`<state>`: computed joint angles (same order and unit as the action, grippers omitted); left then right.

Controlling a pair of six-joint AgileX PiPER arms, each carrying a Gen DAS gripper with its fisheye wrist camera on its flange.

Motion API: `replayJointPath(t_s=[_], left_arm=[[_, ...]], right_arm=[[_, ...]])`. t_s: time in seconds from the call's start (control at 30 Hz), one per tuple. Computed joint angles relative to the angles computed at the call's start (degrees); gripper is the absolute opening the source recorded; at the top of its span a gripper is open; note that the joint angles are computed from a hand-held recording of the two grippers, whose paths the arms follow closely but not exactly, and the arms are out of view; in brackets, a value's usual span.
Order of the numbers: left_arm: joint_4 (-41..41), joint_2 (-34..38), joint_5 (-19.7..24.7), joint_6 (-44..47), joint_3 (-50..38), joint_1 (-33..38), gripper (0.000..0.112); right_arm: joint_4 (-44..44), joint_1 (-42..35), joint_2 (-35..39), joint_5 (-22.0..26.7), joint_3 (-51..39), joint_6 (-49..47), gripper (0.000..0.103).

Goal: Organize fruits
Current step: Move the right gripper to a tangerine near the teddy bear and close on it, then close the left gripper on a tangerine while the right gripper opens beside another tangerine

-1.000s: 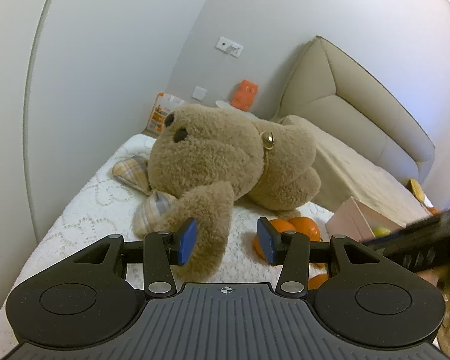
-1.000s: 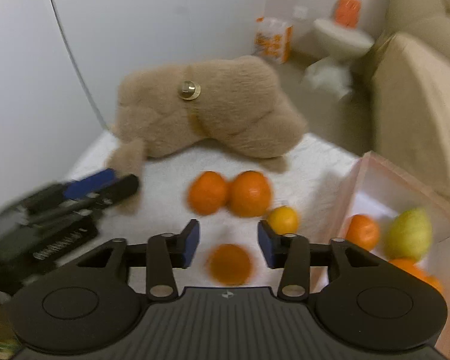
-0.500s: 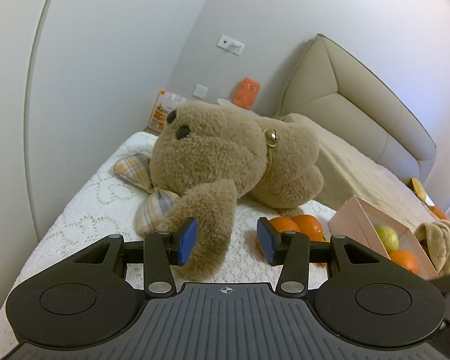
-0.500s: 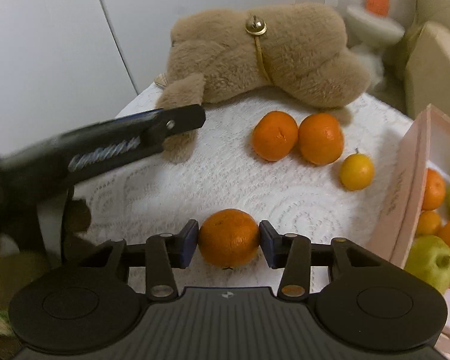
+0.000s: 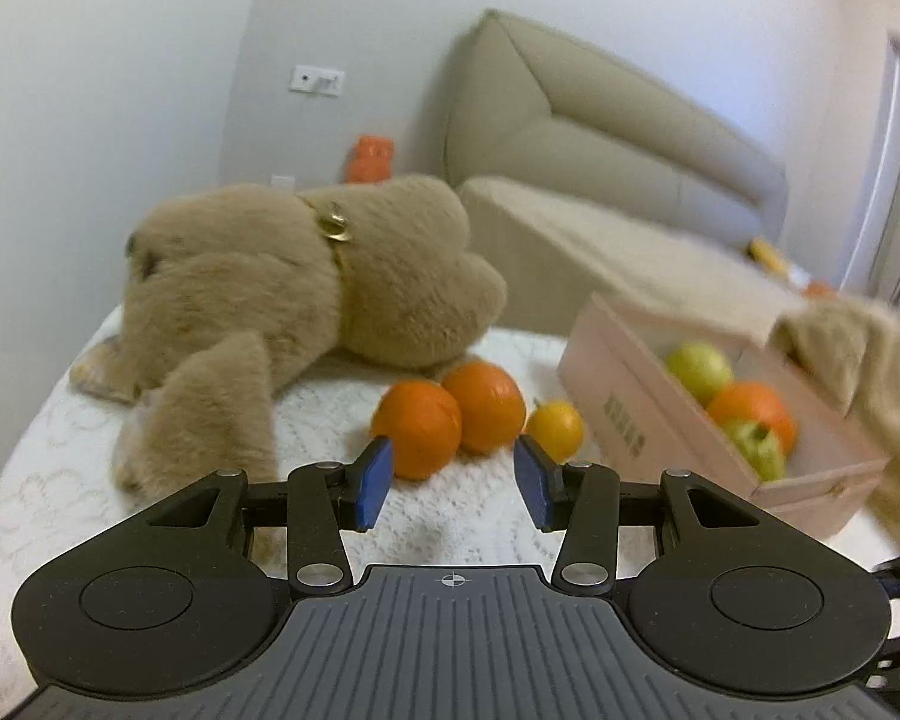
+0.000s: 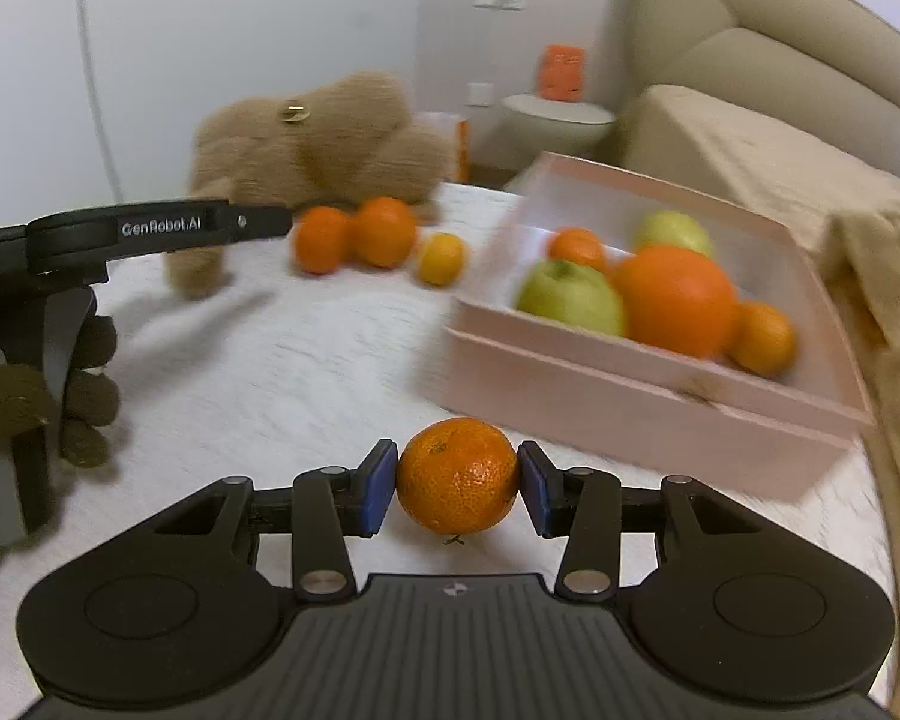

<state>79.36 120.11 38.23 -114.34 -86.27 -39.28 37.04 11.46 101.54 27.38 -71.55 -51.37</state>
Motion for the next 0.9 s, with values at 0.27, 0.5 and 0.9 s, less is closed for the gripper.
replayJointPath(t_s=[0.27,0.5,0.9], left_arm=[[-21.4,11.5,12.7,32.7,-24.1,0.3,0.049],[-27.4,18.7,21.7,45.7,-37.9,0.9,0.045],[-27.0,8.0,18.3,37.4,-23.2,-5.3,0.042]], right_arm=[[24.6,-4.8,0.1,0.5,5.4,-24.8,0.045],[29.9,-7.3,3.3,4.4,4.0,-27.3,0.065],[29.7,-7.6,3.7,4.6,4.1,-26.8,0.078]])
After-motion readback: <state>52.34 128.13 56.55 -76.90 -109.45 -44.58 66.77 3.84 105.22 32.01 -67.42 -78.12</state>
